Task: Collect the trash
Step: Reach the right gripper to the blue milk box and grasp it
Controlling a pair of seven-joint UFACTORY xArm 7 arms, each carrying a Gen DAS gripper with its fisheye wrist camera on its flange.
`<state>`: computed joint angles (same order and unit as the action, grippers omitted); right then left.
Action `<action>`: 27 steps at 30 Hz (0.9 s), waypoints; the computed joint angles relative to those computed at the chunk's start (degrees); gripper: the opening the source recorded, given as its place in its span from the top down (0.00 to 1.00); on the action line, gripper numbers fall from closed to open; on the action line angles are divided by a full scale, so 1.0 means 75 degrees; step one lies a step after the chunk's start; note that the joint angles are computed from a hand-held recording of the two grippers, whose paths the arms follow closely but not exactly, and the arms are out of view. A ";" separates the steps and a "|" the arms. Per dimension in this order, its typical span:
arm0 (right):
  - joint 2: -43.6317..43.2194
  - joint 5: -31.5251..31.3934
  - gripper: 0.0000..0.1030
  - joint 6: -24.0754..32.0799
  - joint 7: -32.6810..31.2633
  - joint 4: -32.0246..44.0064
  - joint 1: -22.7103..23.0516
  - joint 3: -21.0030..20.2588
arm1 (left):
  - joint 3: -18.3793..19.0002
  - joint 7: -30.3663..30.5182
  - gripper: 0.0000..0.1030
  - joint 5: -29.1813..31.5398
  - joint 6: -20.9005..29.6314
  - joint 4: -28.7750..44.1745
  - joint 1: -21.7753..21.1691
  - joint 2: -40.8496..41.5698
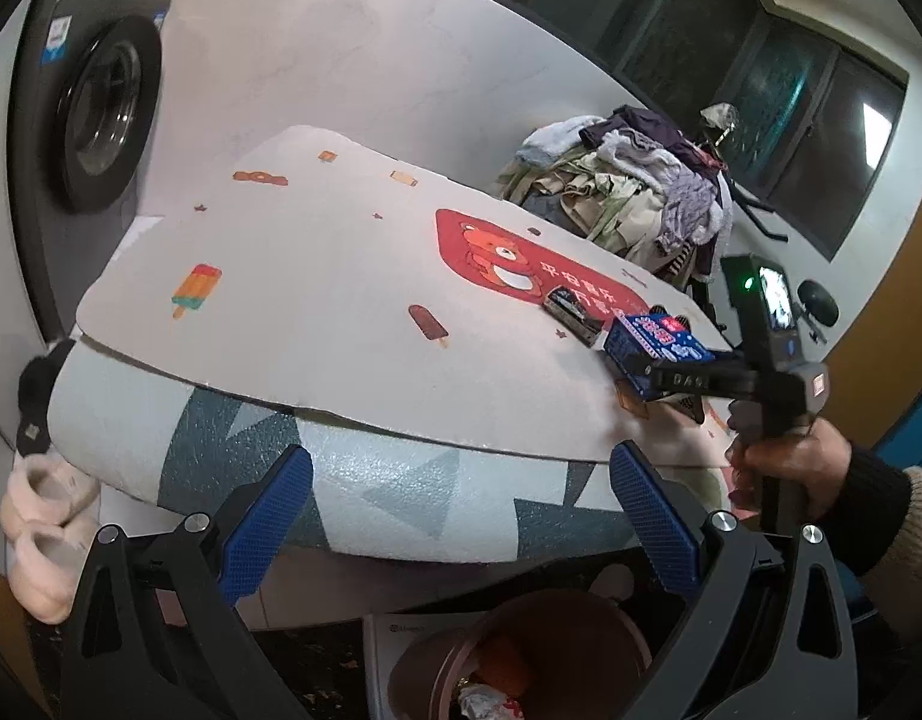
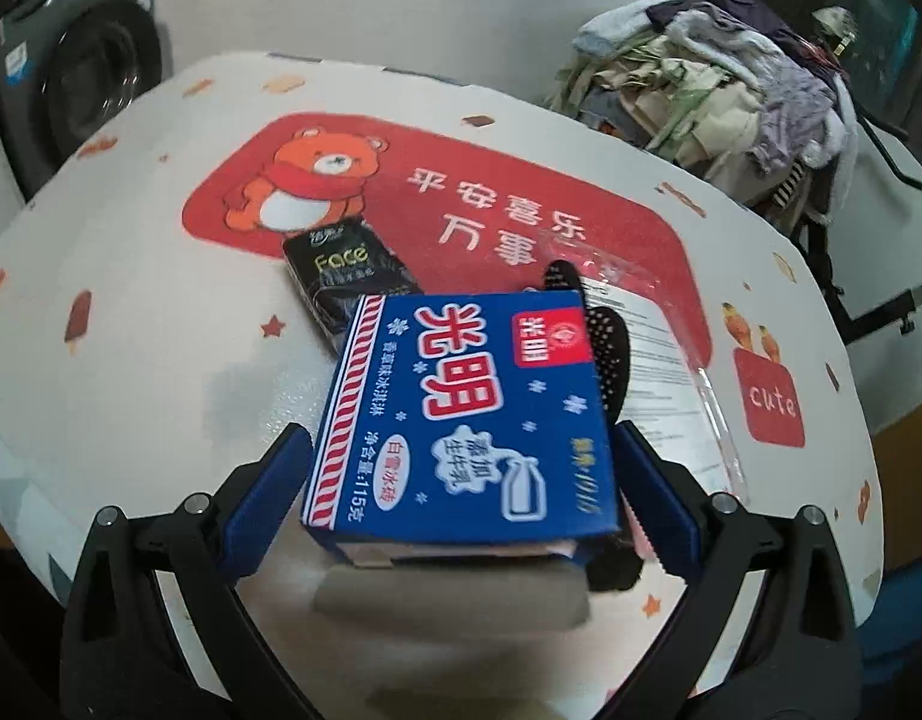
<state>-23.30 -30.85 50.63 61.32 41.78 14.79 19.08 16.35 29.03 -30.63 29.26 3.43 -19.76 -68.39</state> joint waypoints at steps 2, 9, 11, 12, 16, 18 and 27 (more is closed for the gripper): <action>-0.0200 -0.0162 0.25 -0.0106 0.0020 -0.0145 -0.0007 0.0036 | 0.0103 0.0043 0.06 -0.0048 -0.0047 -0.0020 -0.0028 -0.0011; -0.2399 0.0448 0.25 -0.2002 0.0321 -0.1702 0.0004 -0.0162 | -0.0005 0.0081 0.06 -0.0062 -0.0095 0.0029 -0.0235 0.0282; -0.3228 0.0671 0.25 -0.2213 0.0496 -0.2146 -0.0096 -0.0041 | -0.0038 0.0106 0.06 -0.0066 -0.0085 0.0119 -0.0396 0.0459; -0.3606 0.0806 0.25 -0.2162 0.0532 -0.2315 -0.0114 0.0019 | -0.0017 0.0147 0.06 -0.0077 -0.0060 0.0206 -0.0509 0.0607; -0.5084 0.1288 0.25 -0.1631 0.0389 -0.2925 -0.0093 0.0145 | -0.0057 0.0319 0.06 -0.0423 -0.0246 0.0793 -0.1334 0.1477; -0.5641 0.1525 0.25 -0.1346 0.0265 -0.3142 -0.0068 0.0205 | -0.0171 0.0443 0.06 -0.0712 -0.0579 0.1161 -0.1903 0.1938; -0.7721 0.2565 0.25 -0.2401 -0.0361 -0.4664 -0.0015 -0.0824 | -0.0379 0.1602 0.08 -0.2243 -0.1408 0.3259 -0.4015 0.4735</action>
